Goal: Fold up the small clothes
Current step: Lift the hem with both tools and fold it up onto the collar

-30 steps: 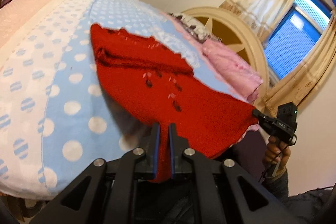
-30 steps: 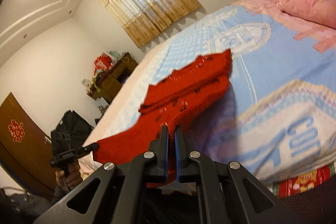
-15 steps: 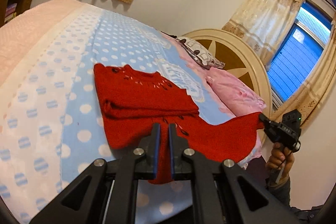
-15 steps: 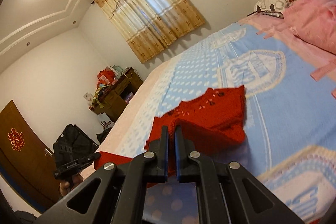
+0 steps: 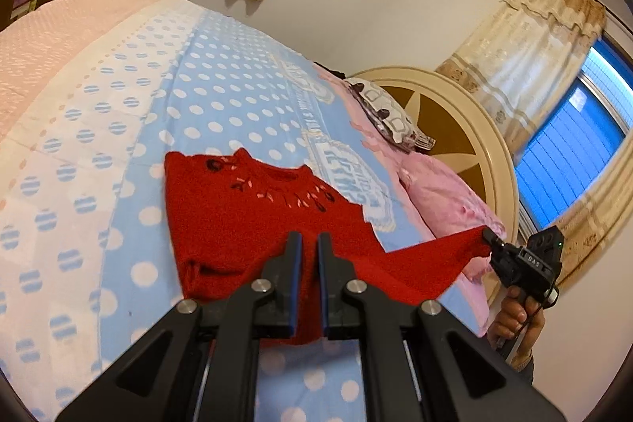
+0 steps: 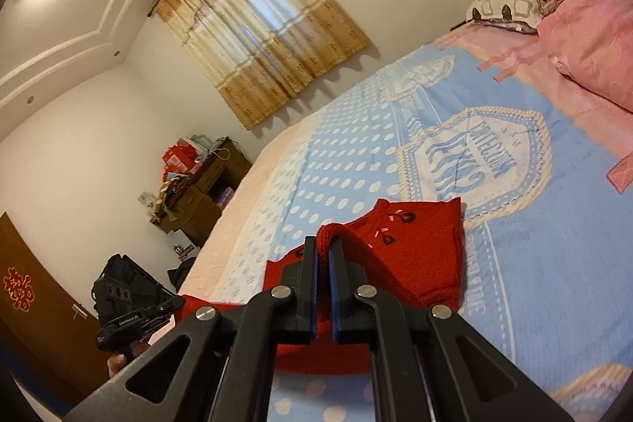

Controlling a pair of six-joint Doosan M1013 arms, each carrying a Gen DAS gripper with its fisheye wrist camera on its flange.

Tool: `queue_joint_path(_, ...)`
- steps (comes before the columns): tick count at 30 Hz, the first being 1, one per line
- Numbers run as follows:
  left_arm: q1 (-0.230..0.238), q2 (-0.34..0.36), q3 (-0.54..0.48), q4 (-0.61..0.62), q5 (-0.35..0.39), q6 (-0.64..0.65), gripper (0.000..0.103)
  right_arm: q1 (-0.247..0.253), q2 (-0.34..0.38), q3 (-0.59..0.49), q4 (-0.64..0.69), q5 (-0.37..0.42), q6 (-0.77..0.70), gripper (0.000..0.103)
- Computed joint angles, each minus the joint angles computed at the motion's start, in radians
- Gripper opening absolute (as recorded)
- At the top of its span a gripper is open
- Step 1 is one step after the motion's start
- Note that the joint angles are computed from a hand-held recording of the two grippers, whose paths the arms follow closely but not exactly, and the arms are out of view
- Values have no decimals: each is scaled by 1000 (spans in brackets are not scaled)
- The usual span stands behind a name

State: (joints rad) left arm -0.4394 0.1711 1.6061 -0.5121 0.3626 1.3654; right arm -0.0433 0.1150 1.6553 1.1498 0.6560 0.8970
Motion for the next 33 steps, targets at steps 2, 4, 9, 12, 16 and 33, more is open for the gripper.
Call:
queue_joint_path(2, 13, 17, -15, -25, 9, 14, 8, 3, 24, -27, -32, 3, 35, 4)
queue_joint_path(4, 29, 38, -33, -65, 20, 36, 8, 8, 53, -57, -73, 6, 77, 4)
queue_joint_path(9, 67, 96, -85, -153, 59, 86, 8, 21, 128, -145, -171, 19, 190, 4)
queue_joint_path(12, 84, 129, -117, -187, 78, 109, 8, 28, 173, -201, -230, 20, 252, 4)
queue_joint_path(16, 112, 176, -151, -240, 90, 130, 8, 34, 241, -275, -303, 35, 344, 4)
queue_joint_path(33, 164, 296, -208, -234, 98, -31, 6, 48, 470, -508, -568, 111, 667, 19)
